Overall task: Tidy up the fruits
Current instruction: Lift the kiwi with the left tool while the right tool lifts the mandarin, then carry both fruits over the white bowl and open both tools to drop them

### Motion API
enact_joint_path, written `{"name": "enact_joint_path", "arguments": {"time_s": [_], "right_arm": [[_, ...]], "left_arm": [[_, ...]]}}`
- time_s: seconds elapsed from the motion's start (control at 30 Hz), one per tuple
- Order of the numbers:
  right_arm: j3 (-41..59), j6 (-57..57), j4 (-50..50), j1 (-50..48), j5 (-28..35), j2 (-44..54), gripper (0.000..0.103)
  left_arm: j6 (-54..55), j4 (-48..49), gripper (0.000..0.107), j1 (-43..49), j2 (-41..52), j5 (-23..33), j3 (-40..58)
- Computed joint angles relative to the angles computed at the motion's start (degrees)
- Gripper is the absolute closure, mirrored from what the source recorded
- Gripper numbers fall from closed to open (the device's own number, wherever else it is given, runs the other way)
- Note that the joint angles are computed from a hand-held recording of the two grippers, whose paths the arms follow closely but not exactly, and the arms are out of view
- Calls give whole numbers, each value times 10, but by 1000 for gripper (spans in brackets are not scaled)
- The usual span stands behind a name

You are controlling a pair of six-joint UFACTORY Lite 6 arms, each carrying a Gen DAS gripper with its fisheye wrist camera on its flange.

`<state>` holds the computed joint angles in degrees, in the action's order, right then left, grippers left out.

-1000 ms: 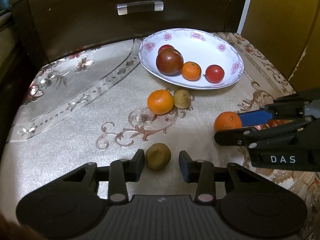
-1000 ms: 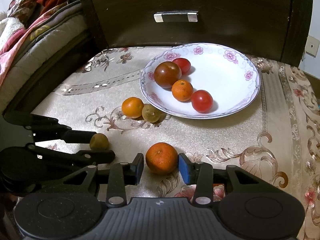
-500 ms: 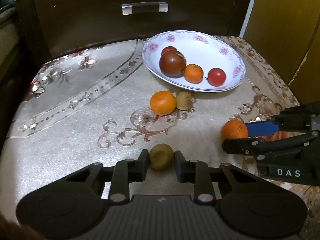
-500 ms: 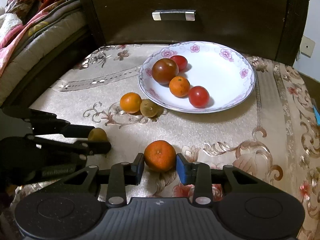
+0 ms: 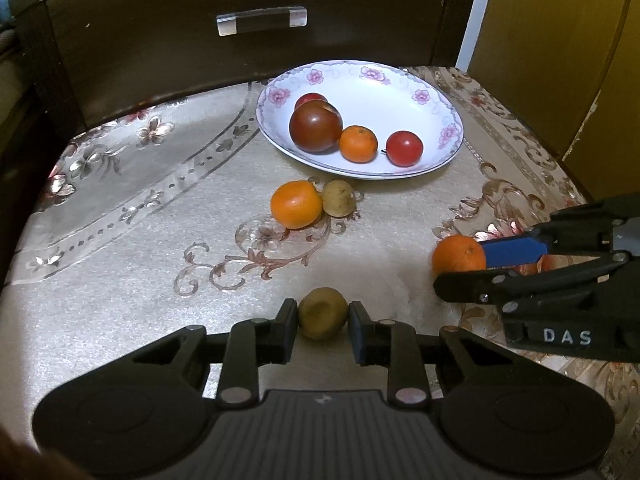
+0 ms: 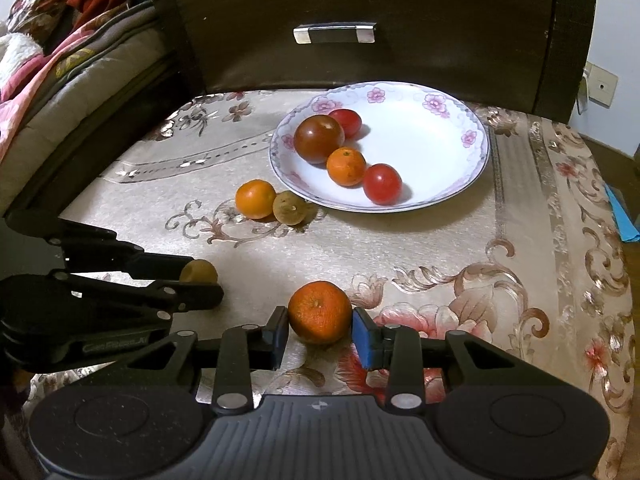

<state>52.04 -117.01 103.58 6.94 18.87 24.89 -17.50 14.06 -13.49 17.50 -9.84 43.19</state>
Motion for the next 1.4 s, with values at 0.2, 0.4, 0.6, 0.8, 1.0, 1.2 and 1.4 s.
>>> {"name": "enact_joint_path", "arguments": {"time_s": [0.2,0.4,0.6,0.8,1.0,1.2,1.4], "right_arm": [[-2,3,-2,4,2,-1,74],[-3,13,-9,5,9,-9,74],[-1,30,-20,-3,15,-16,74],[7,34,-17,-3,14,-16,74],[17,47,-27,-11,18,-22,74],[26,69,-43,-26,25,-28,74],[46,83,-52,-34,29,-22,73]], "left_arm": [[15,-16,71,-6,-4,5,3],[70,-80,71,-18,-2,7,14],[80,-97,71,-19,7,9,29],[109,-133,71,-20,7,11,42],[151,-176,71,-25,7,17,62],[181,-212,72,-32,14,24,91],[203,-237,72,-35,28,27,118]]}}
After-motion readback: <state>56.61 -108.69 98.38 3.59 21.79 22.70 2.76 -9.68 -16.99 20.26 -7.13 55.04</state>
